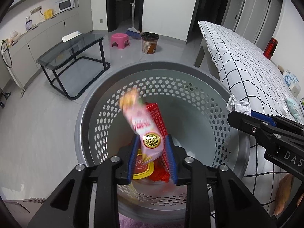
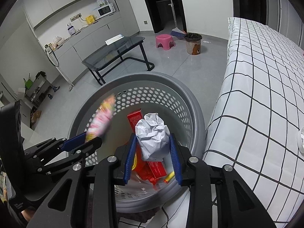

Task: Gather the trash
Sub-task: 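Open both grippers to drop paper ball and snack stick into basket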

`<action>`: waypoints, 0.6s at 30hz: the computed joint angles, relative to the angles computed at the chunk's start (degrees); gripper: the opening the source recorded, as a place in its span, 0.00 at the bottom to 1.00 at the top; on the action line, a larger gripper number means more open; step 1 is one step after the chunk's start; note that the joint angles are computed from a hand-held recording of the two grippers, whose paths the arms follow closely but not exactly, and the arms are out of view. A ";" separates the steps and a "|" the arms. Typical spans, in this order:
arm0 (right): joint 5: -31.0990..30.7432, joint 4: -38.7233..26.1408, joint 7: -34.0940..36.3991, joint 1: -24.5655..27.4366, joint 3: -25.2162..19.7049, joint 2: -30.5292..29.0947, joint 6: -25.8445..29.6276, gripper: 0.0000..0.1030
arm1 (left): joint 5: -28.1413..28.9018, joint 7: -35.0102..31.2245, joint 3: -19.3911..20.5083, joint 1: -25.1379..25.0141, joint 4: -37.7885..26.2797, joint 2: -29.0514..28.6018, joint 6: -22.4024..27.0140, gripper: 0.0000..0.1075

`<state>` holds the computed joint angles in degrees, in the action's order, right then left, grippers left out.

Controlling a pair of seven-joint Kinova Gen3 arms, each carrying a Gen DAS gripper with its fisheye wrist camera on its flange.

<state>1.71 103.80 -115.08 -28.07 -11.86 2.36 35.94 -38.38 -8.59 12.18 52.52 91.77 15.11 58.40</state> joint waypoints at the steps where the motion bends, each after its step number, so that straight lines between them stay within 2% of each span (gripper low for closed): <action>1: -0.06 -0.07 -0.16 -0.05 -0.04 -0.06 0.06 0.48 | 0.00 0.05 -0.04 -0.01 -0.04 0.00 0.12 0.34; 2: -0.26 0.12 -0.10 0.01 -0.01 -0.28 -0.29 0.55 | -0.04 0.22 -0.08 0.02 0.02 -0.05 0.20 0.39; 5: 0.83 0.59 -1.27 -0.17 -0.13 -0.63 -1.12 0.55 | -0.81 1.31 -0.06 0.53 0.23 -0.23 0.83 0.48; 18: -1.07 1.10 0.20 0.50 0.05 -0.60 -1.67 0.55 | -0.52 1.22 0.42 0.41 -0.17 -0.21 1.64 0.48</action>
